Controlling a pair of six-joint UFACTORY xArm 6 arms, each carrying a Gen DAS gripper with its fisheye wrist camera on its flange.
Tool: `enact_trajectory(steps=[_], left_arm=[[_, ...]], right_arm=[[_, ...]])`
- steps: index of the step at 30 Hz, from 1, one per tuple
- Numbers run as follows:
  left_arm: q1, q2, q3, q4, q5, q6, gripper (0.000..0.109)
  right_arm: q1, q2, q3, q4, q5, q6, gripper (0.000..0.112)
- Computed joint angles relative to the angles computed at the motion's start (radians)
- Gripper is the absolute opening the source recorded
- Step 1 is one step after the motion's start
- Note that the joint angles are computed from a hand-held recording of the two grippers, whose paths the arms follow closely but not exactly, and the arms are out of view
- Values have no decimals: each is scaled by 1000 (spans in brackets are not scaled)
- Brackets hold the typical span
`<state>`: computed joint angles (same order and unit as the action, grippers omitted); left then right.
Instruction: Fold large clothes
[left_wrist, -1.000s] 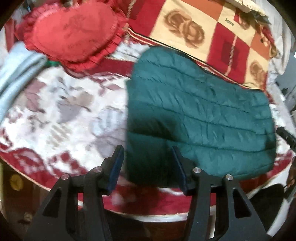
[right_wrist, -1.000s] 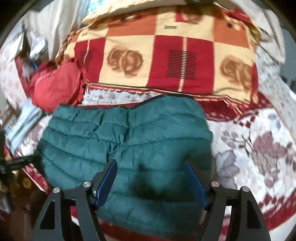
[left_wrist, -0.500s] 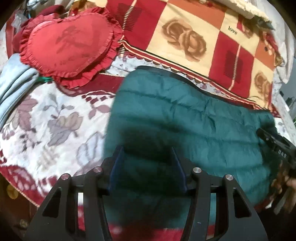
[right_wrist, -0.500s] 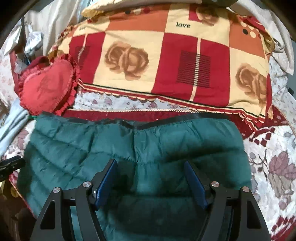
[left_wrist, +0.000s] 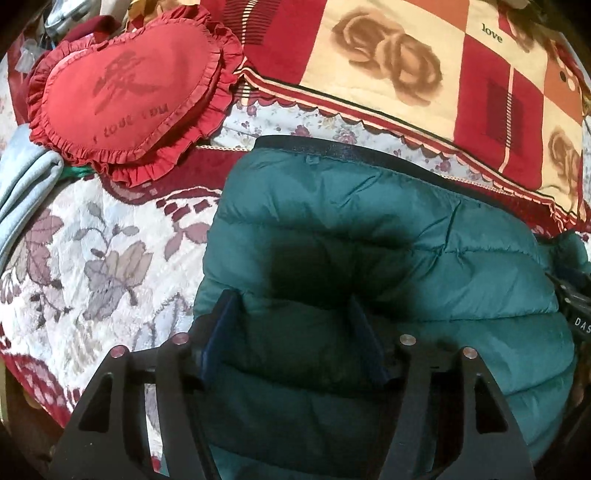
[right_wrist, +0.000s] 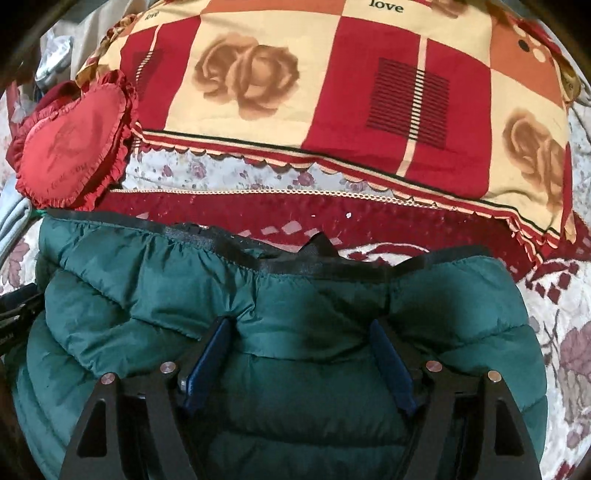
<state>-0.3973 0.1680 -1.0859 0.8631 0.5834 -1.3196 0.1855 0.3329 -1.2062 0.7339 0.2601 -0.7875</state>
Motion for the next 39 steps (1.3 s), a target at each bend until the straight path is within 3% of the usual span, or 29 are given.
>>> enact_trajectory(steps=[7, 16, 23, 29, 34, 39], left_arm=[[-24, -54, 41, 35, 13, -74, 63], [-106, -204, 150, 109, 46, -160, 63], [-203, -286, 197, 148, 95, -236, 63], [-273, -339, 224, 200, 157, -311, 63], [-316, -358, 230, 204, 191, -335, 63], [-355, -366, 229, 213, 228, -361, 63]], right_arm=[[6, -126, 126, -11, -56, -12, 77], [31, -432, 370, 298, -82, -246, 83], [87, -633, 560, 195, -180, -116, 84], [87, -740, 650, 80, -161, 52, 84], [82, -794, 718, -138, -185, 302, 84], [86, -838, 750, -181, -183, 358, 84]])
